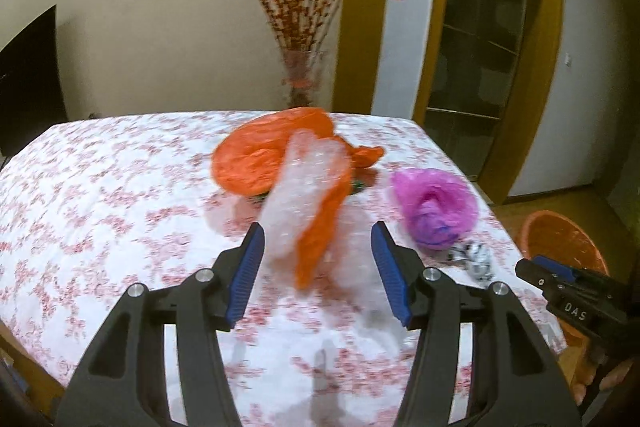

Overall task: Collect trash
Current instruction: 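Return the right tool to the table and close on the silver wrapper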

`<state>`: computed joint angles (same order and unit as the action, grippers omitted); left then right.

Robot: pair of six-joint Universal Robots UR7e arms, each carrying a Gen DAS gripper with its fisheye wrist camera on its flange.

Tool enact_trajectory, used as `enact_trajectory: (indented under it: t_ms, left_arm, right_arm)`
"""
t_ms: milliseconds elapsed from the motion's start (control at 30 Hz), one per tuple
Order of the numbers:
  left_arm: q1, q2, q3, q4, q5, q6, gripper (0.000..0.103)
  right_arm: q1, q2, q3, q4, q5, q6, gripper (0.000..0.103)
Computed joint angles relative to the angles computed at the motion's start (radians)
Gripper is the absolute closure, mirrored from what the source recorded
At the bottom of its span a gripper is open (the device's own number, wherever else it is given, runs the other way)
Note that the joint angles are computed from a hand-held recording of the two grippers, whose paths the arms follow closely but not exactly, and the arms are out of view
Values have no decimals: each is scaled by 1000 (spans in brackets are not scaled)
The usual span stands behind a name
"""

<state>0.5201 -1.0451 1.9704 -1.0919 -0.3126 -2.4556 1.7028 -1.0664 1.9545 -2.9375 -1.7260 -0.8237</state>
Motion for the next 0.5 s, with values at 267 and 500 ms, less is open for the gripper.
enact_trajectory:
  t_ms: [267, 500]
  left_arm:
    - [-6, -58, 60, -15, -28, -25, 47]
    - [-1, -83, 87, -32, -23, -22, 46]
  right_arm:
    - [32, 98, -34, -36, -90, 7, 69]
    - [40, 135, -37, -78, -127, -15, 75]
